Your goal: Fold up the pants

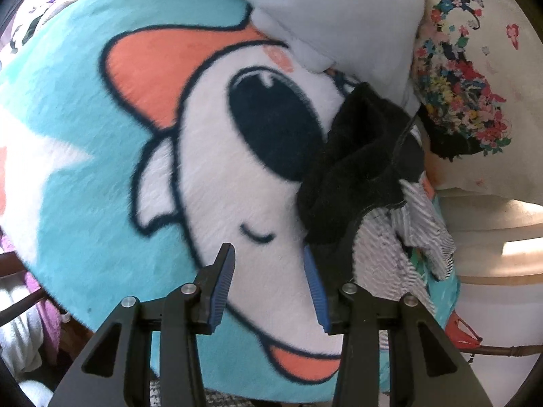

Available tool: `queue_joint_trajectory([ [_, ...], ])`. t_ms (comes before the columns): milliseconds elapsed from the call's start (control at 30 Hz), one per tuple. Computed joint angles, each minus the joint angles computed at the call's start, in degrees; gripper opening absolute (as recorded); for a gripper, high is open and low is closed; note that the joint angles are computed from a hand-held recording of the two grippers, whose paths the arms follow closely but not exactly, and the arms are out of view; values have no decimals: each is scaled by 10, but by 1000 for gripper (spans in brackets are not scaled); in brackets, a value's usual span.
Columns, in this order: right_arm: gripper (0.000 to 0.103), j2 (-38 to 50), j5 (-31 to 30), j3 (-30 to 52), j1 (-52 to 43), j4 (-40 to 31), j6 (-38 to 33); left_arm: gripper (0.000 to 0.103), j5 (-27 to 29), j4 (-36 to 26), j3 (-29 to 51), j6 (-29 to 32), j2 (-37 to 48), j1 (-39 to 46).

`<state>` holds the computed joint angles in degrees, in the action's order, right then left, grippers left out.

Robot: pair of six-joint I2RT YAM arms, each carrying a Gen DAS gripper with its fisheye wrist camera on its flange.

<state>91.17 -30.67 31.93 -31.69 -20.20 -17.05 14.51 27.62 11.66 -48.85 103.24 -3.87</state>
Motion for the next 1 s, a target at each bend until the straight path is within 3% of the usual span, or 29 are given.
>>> queue_joint_trajectory([
  [100,71,11,-11,9,-8,-9,-5,52,1,7,25,7,7,-6],
  [233,71,38,-42,33,-32,-37,-13,54,9,3,77,18,49,-22],
  [400,71,56,-59,61,-47,-55,-1,55,-36,-81,161,27,104,-78],
  [433,71,57,-53,64,-40,-53,1,51,-64,-102,174,31,101,-99],
  [467,71,56,-45,66,-31,-47,5,30,-73,-114,181,36,101,-109],
  [500,71,51,-37,64,-19,-36,10,23,-69,-121,187,42,104,-113],
  [600,70,42,-18,63,13,-4,26,18,-86,-140,192,43,97,-128],
  [633,62,42,-16,64,20,4,33,17,-91,-145,189,41,89,-129],
  [667,41,47,-13,69,27,9,38,16,-94,-149,181,38,76,-128],
  [733,14,77,-9,93,42,1,47,16,-97,-156,157,33,41,-118],
  [1000,13,78,-59,107,43,-54,29,15,-66,-166,46,28,-111,-66],
])
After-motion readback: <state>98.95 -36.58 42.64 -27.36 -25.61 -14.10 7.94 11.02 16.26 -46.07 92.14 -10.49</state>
